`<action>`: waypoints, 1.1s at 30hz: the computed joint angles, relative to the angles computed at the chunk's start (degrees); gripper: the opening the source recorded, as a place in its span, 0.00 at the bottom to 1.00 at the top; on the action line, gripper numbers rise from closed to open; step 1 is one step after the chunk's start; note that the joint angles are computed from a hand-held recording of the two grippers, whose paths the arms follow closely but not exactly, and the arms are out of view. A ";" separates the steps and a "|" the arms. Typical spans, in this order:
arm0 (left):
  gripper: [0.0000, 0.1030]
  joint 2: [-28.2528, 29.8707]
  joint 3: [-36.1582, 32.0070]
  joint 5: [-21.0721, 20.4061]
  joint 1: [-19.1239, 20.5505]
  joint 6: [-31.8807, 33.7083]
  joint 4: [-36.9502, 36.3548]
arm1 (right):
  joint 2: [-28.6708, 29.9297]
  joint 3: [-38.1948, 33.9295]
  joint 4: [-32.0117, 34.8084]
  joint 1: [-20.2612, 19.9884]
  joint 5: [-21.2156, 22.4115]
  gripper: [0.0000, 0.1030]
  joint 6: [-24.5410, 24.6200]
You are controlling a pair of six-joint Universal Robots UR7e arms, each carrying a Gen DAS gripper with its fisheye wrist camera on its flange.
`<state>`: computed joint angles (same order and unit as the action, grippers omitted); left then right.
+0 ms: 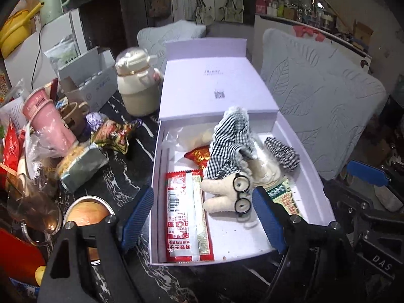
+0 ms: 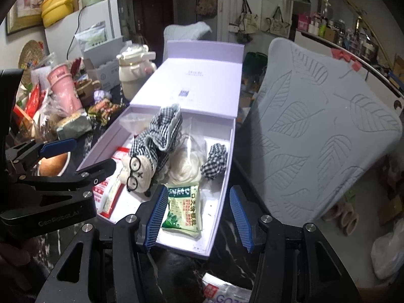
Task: Organize soft objects
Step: 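Withdraw both tools from the box toward the purple foil packet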
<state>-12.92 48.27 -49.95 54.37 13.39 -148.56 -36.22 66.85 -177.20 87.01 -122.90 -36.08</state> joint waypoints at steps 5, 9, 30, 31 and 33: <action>0.78 -3.11 4.40 -1.32 -1.21 -0.35 -2.35 | -2.72 3.67 -3.25 0.56 1.47 0.49 -0.76; 0.78 -5.72 8.71 -1.15 -2.51 0.51 -5.90 | -5.11 7.17 -6.24 1.05 2.51 0.49 -1.13; 0.78 -20.83 35.07 -3.87 -9.06 2.28 -22.37 | -18.21 31.75 -24.88 3.14 4.43 0.66 -5.74; 0.78 -21.40 36.06 -4.05 -9.29 1.88 -22.41 | -18.62 32.66 -25.50 3.17 4.39 0.66 -5.77; 0.78 -22.41 37.83 -4.81 -9.57 1.37 -22.21 | -19.44 34.48 -26.82 3.19 4.28 0.66 -5.79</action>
<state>-35.33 86.10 -54.76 44.80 14.76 -170.77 -55.66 101.32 -204.02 90.20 -118.62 -41.87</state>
